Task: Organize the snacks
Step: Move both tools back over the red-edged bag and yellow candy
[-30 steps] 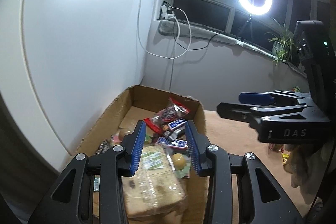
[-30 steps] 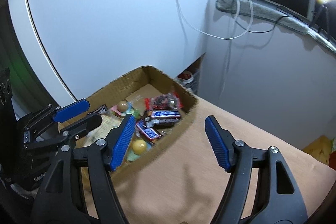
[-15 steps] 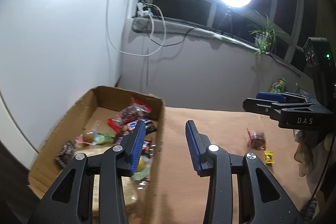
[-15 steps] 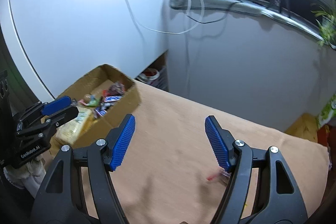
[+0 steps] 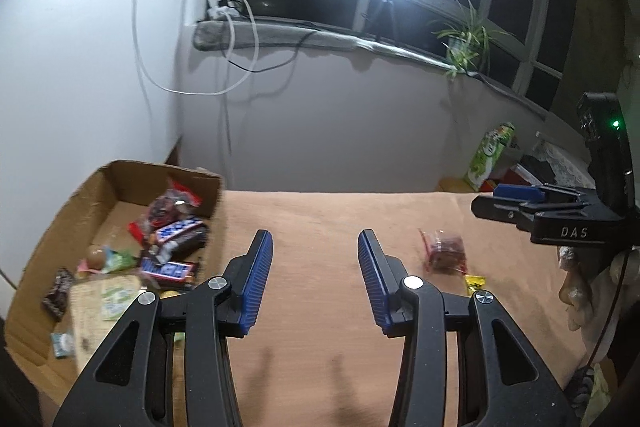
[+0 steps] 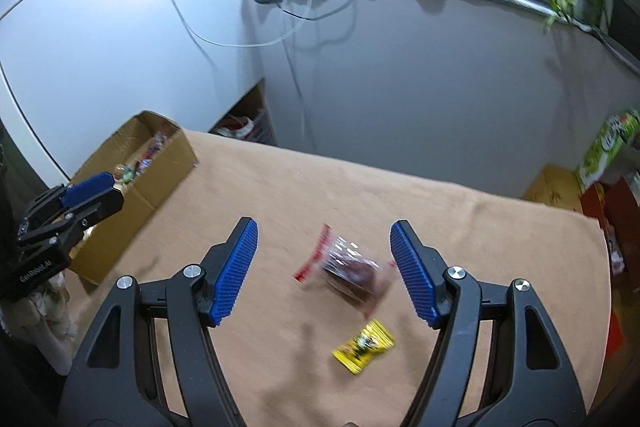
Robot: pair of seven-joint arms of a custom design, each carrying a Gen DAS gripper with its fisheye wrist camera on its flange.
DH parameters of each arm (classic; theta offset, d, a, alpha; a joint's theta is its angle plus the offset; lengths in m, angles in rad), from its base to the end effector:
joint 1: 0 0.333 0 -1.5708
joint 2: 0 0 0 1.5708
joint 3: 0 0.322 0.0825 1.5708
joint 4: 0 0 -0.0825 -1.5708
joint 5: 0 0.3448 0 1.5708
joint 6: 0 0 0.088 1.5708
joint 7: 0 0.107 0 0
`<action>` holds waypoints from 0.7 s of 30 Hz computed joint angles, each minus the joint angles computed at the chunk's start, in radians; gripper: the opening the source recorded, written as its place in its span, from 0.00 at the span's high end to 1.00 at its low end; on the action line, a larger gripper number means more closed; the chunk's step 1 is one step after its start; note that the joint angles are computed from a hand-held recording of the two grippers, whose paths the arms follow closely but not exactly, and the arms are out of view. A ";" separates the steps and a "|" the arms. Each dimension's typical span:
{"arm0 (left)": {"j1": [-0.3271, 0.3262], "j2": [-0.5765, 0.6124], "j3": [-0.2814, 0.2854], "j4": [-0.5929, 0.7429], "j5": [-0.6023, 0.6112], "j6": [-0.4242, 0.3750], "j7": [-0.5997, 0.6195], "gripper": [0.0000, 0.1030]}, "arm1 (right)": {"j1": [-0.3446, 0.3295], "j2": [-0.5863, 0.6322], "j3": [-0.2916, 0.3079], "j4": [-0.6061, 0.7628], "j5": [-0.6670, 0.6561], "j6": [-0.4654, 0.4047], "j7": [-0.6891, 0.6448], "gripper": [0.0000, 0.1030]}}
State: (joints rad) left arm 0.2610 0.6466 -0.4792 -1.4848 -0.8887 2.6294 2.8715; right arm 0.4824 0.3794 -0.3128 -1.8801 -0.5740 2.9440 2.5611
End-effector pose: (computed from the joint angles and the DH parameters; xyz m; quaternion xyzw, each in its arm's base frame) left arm 0.7152 -0.0558 0.3996 -0.3899 0.7920 -0.4558 0.1134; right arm 0.6221 0.1662 0.4170 -0.5759 0.7277 -0.2560 0.2707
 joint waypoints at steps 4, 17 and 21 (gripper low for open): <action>-0.018 -0.005 -0.001 -0.015 0.019 -0.014 -0.005 0.49 | 0.007 -0.024 -0.026 -0.072 -0.017 0.031 0.044 0.30; -0.110 0.021 0.019 0.008 0.137 -0.105 -0.123 0.42 | -0.043 -0.042 0.032 -0.217 0.110 0.092 -0.116 0.30; -0.141 0.052 0.026 0.050 0.185 -0.142 -0.187 0.42 | -0.018 -0.030 0.016 -0.226 0.146 0.087 -0.175 0.30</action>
